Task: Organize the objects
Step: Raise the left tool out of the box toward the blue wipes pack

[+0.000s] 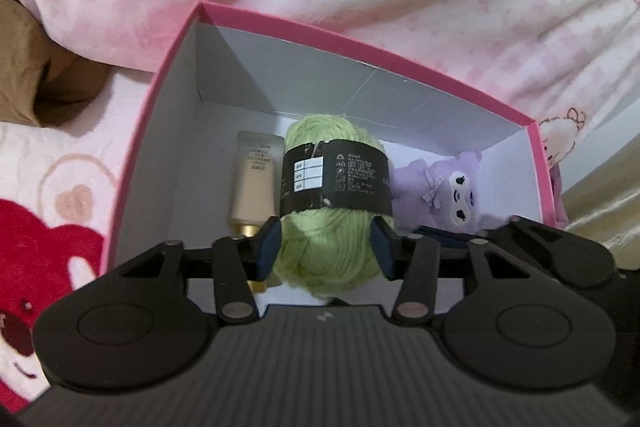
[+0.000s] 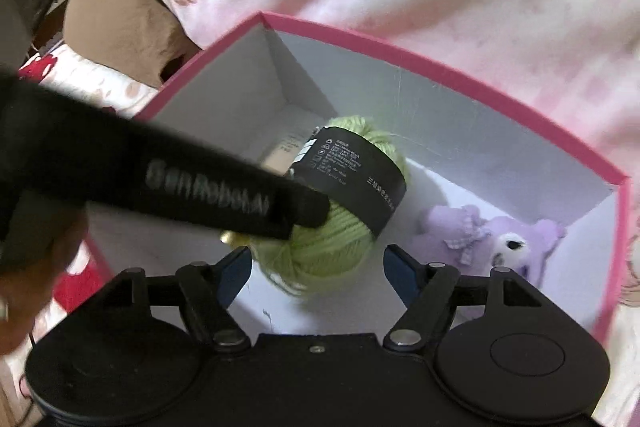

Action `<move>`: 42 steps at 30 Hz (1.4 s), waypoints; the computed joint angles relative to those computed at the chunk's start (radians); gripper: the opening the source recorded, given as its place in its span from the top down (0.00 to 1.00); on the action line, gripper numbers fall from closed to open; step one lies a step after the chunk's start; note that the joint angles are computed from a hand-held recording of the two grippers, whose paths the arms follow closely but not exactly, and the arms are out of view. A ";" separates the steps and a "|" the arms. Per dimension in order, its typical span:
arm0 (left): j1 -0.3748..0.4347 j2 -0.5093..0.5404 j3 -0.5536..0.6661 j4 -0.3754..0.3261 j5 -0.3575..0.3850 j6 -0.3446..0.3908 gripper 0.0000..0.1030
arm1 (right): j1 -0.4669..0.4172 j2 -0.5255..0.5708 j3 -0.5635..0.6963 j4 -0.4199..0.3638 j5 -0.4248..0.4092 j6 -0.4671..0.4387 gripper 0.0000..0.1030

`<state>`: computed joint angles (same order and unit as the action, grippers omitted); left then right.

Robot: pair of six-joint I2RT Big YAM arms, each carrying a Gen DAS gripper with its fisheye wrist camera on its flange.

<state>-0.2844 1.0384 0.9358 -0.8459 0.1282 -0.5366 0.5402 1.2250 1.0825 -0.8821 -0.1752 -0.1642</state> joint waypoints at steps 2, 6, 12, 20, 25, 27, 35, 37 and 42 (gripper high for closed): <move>-0.017 -0.037 -0.013 -0.004 -0.040 -0.009 0.45 | -0.012 -0.031 -0.017 -0.004 -0.027 0.002 0.25; -0.048 -0.092 -0.023 -0.053 -0.081 -0.016 0.44 | -0.017 -0.088 -0.045 0.002 -0.053 -0.004 0.25; -0.101 -0.177 0.019 -0.194 -0.144 0.002 0.40 | -0.020 -0.195 -0.052 -0.035 -0.091 0.012 0.25; -0.205 -0.255 0.147 -0.407 -0.218 -0.006 0.37 | -0.037 -0.342 -0.025 -0.158 -0.082 0.033 0.25; -0.322 -0.279 0.218 -0.520 -0.282 -0.032 0.33 | -0.062 -0.405 0.000 -0.266 -0.105 0.061 0.25; -0.382 -0.281 0.245 -0.565 -0.308 -0.048 0.33 | -0.070 -0.424 0.012 -0.309 -0.117 0.073 0.25; -0.556 -0.306 0.293 -0.644 -0.347 -0.162 0.33 | -0.100 -0.542 0.029 -0.432 -0.138 0.039 0.25; -0.585 -0.322 0.281 -0.634 -0.342 -0.202 0.33 | -0.117 -0.580 0.018 -0.450 -0.151 0.028 0.23; -0.705 -0.345 0.219 -0.602 -0.392 -0.295 0.33 | -0.148 -0.680 -0.059 -0.459 -0.168 0.048 0.21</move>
<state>-0.9896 0.6936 1.1549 -1.4481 -0.2633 -0.8315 0.3922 0.5447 1.0235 -1.3415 -0.3431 -0.1160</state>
